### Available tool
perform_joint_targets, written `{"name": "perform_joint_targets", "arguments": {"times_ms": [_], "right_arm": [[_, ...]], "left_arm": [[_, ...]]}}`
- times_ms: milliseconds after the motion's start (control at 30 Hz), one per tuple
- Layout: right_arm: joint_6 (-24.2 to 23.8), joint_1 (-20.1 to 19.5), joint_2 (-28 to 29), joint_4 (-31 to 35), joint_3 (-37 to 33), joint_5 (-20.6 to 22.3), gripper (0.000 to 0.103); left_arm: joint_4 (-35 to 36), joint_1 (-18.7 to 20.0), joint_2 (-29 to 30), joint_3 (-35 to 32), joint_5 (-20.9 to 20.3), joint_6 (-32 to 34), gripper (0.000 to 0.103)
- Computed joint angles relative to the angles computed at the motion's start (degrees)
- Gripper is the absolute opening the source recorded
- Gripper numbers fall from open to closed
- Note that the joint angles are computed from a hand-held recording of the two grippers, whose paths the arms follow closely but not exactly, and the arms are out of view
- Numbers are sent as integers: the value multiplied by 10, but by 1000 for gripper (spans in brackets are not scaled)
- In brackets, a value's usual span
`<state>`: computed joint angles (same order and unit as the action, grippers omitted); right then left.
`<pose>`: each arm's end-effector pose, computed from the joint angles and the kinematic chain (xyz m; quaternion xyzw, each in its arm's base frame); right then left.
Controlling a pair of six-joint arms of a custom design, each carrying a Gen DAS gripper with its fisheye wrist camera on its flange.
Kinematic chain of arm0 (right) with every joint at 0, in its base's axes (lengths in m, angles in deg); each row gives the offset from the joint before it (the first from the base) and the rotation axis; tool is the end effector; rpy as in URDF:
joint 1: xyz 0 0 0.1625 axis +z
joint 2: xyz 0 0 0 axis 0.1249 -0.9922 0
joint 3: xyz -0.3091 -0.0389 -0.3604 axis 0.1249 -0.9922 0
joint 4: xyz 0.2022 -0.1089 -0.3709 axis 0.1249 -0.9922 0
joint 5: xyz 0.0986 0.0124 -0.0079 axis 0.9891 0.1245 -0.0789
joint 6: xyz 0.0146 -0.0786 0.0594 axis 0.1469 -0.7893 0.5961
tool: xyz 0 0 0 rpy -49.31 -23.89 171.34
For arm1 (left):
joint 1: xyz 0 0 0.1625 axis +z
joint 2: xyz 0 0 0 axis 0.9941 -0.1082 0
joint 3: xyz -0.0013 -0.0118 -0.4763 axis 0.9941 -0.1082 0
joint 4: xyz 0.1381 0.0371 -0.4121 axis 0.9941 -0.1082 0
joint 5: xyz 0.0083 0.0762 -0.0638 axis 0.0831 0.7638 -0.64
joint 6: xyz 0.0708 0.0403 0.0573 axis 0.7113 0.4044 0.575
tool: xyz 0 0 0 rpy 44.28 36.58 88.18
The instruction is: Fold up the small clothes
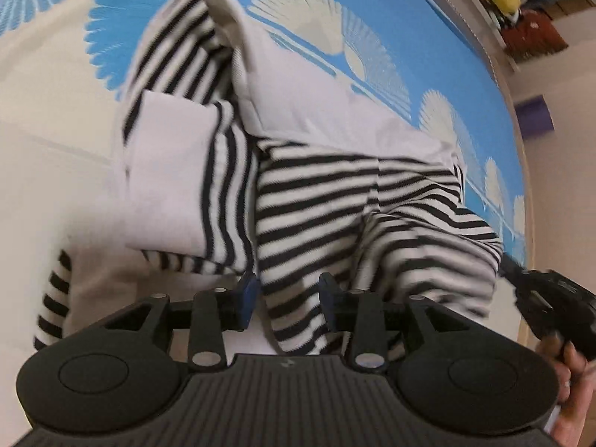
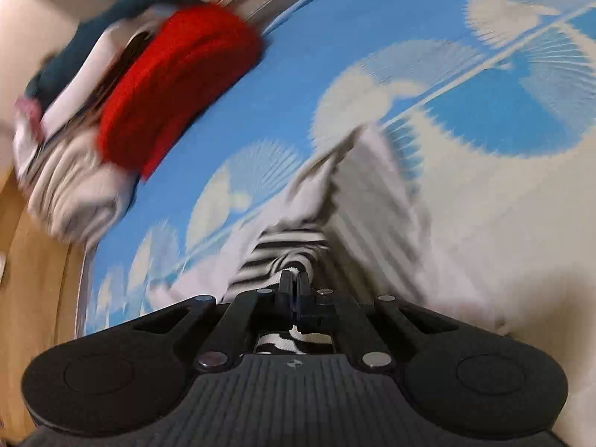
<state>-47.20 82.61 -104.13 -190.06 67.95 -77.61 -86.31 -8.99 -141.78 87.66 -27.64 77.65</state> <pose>0.0904 -0.4751 0.1626 -0.2301 -0.8574 0.4436 0.1228 -0.0290 -0.7061 0.1642 0.0653 0.9905 -0.0260 0.1184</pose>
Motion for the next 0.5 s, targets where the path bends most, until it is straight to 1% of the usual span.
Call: {"name": "perform_joint_targets", "arguments": {"times_ms": [67,100,167,233,267,300,367,433,500], "right_arm": [[50,-19,-17,64,4,-15,2],[75,-23,-19,87,4,-35,7],[89,-23,-15,100,2,-65,8],[77,-19,-10,89,-1,-59,22],[68,-18,-9,73,-1,-45,36],[64,-15,-8,64,-2,-36,46],[62,-11,-6,58,-5,-22,49],[71,-13,-8,77,-13,-1,51],[84,-8,-8,121,-26,-14,52]], "left_arm": [[8,-1,1,2,5,-7,39],[13,-1,3,3,6,-10,39],[24,-3,6,3,8,-14,39],[36,-8,9,3,15,-11,39],[41,-9,9,4,19,-11,39],[44,-10,9,4,21,-13,39],[47,-12,10,5,25,-15,39],[51,-12,11,4,30,-16,39],[49,-12,12,4,32,-17,39]]}}
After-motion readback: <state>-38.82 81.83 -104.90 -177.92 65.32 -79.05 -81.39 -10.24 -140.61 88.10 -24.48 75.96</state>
